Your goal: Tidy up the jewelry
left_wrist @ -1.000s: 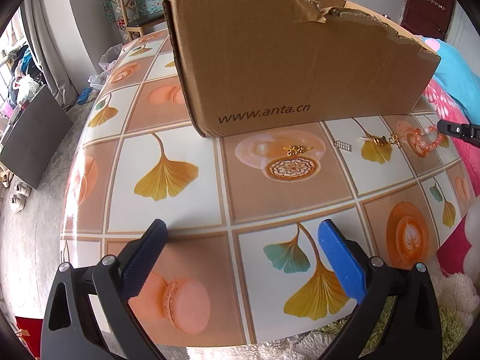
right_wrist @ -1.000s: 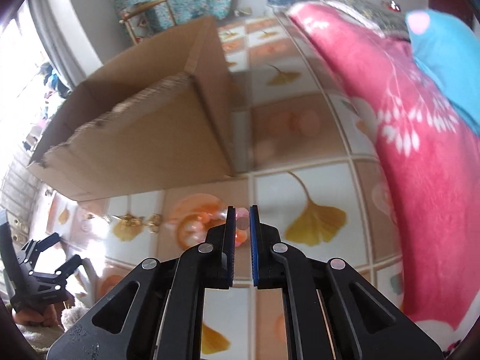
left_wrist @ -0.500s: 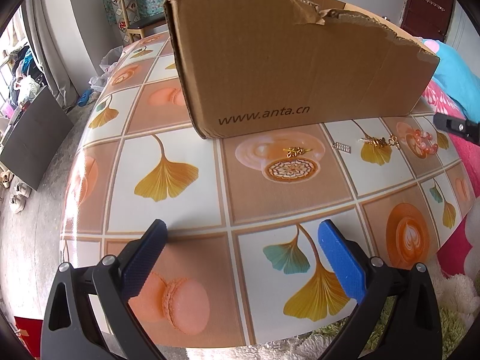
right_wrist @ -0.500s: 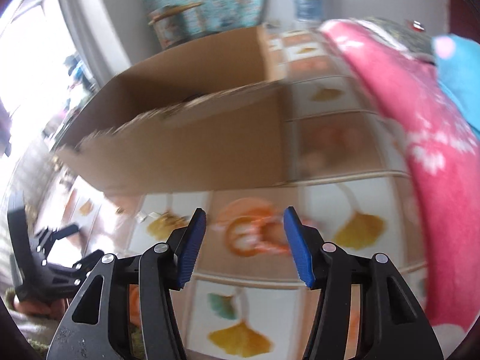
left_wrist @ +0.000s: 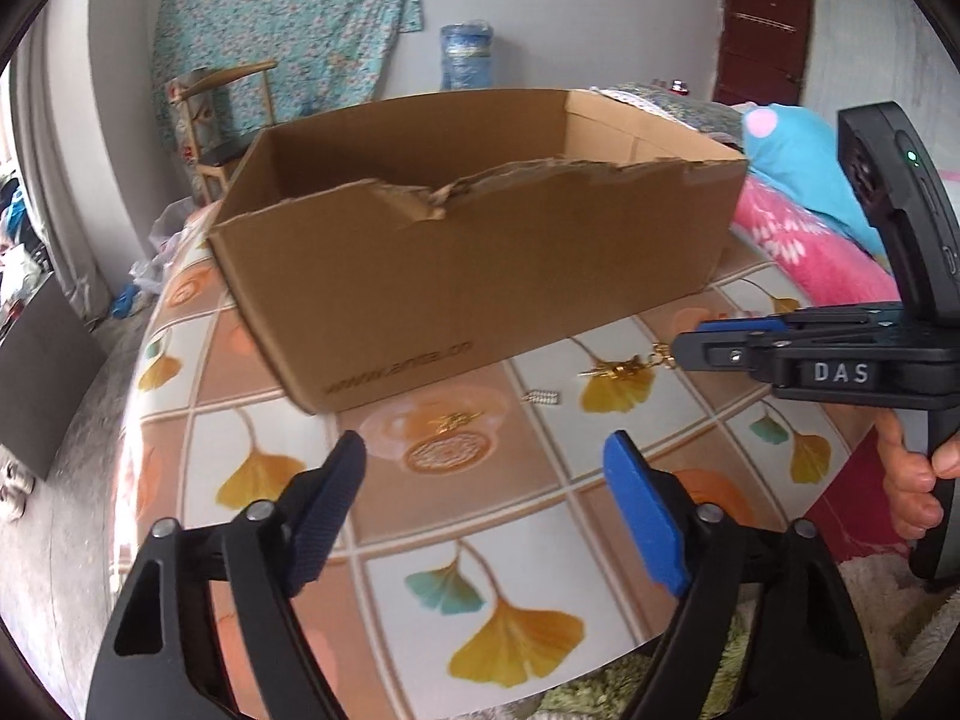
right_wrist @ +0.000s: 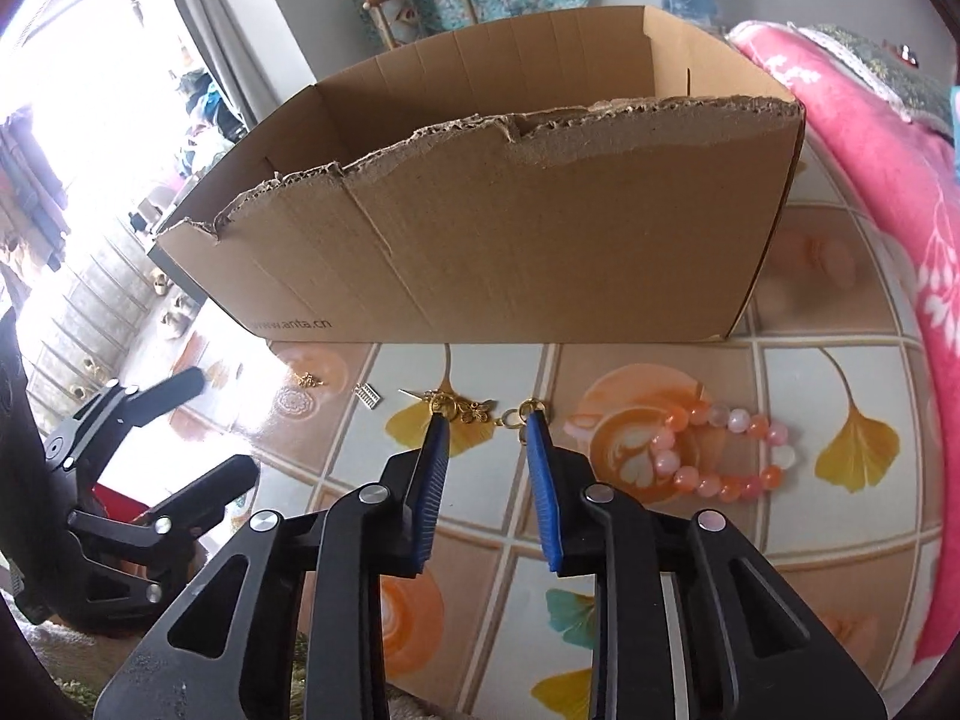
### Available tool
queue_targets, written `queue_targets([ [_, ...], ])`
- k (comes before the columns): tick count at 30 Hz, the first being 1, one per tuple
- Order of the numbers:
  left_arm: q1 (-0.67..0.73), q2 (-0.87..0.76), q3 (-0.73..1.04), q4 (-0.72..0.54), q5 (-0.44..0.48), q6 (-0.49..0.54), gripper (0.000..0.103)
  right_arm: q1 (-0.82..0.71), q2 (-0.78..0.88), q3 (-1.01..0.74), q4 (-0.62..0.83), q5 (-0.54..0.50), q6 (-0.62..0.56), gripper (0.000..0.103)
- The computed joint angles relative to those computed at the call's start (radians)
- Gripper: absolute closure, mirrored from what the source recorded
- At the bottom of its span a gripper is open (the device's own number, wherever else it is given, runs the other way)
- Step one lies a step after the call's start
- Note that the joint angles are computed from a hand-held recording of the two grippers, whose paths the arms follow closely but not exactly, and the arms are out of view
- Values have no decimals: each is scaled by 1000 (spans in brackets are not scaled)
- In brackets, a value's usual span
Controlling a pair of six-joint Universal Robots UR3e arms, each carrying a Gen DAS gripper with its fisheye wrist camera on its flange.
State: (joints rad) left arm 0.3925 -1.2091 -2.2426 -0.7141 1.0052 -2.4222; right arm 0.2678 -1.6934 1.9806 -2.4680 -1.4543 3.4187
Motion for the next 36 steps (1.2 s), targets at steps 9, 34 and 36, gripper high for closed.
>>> queue_targets([
  [9, -109, -214, 124, 44, 10, -13, 57, -28, 3, 36, -21, 34, 6, 81],
  [34, -270, -394, 239, 122, 171, -56, 88, -76, -47, 130, -81, 60, 9, 83],
  [36, -271, -392, 234, 127, 170, -58, 88, -75, -58, 132, -76, 55, 11, 83],
])
